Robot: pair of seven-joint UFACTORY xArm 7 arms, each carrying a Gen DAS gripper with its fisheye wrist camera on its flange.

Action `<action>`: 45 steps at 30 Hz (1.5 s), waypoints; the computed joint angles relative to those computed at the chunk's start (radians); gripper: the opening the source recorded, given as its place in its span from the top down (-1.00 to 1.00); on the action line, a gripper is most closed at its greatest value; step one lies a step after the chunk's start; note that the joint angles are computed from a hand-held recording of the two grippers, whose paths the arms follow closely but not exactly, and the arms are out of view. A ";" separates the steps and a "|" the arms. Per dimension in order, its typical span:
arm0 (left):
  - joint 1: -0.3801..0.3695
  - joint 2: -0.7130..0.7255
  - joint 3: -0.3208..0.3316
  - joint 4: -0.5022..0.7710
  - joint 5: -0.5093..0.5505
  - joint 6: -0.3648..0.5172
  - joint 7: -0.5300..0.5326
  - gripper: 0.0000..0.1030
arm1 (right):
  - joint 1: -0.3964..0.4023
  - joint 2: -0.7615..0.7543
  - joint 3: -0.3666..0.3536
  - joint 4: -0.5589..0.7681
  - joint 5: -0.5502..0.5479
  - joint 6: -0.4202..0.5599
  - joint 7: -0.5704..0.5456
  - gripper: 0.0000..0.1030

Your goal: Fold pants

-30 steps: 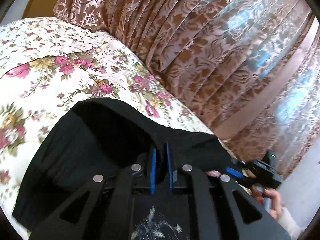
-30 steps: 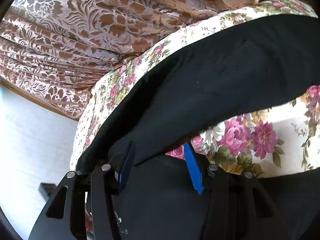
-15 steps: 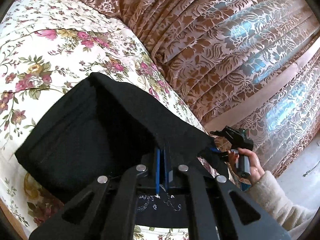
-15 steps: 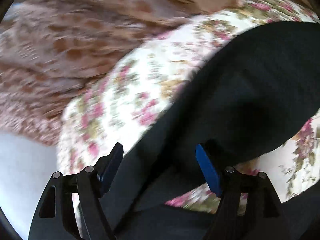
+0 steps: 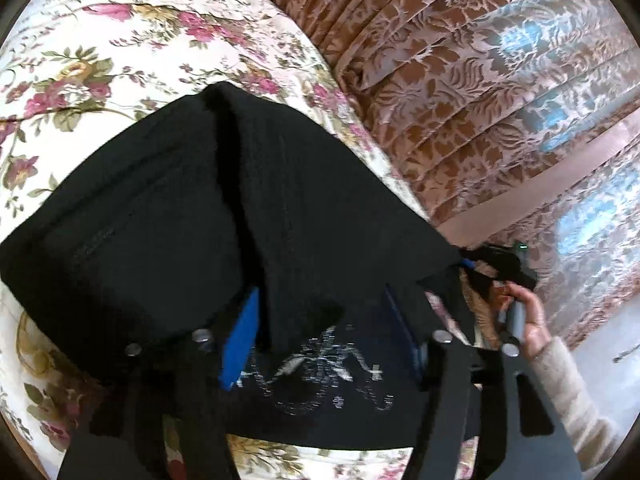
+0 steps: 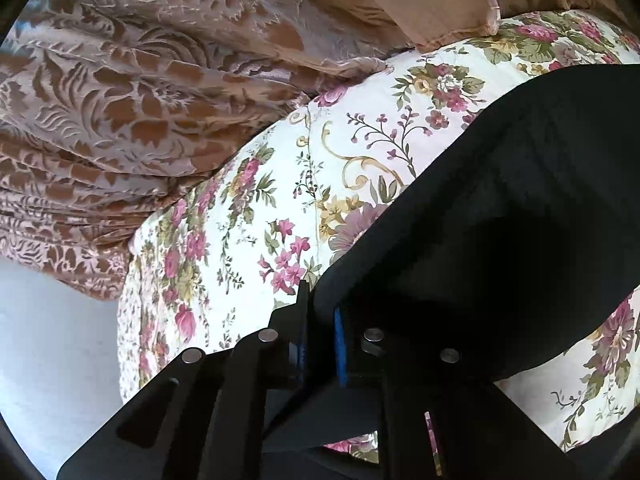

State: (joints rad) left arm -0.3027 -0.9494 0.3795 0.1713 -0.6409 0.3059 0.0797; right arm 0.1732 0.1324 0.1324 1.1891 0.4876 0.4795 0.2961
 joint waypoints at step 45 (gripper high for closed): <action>0.518 -0.182 0.155 -0.078 -0.043 0.367 0.290 0.88 | 0.503 -0.923 -0.127 -0.993 0.111 -0.273 -0.151 0.84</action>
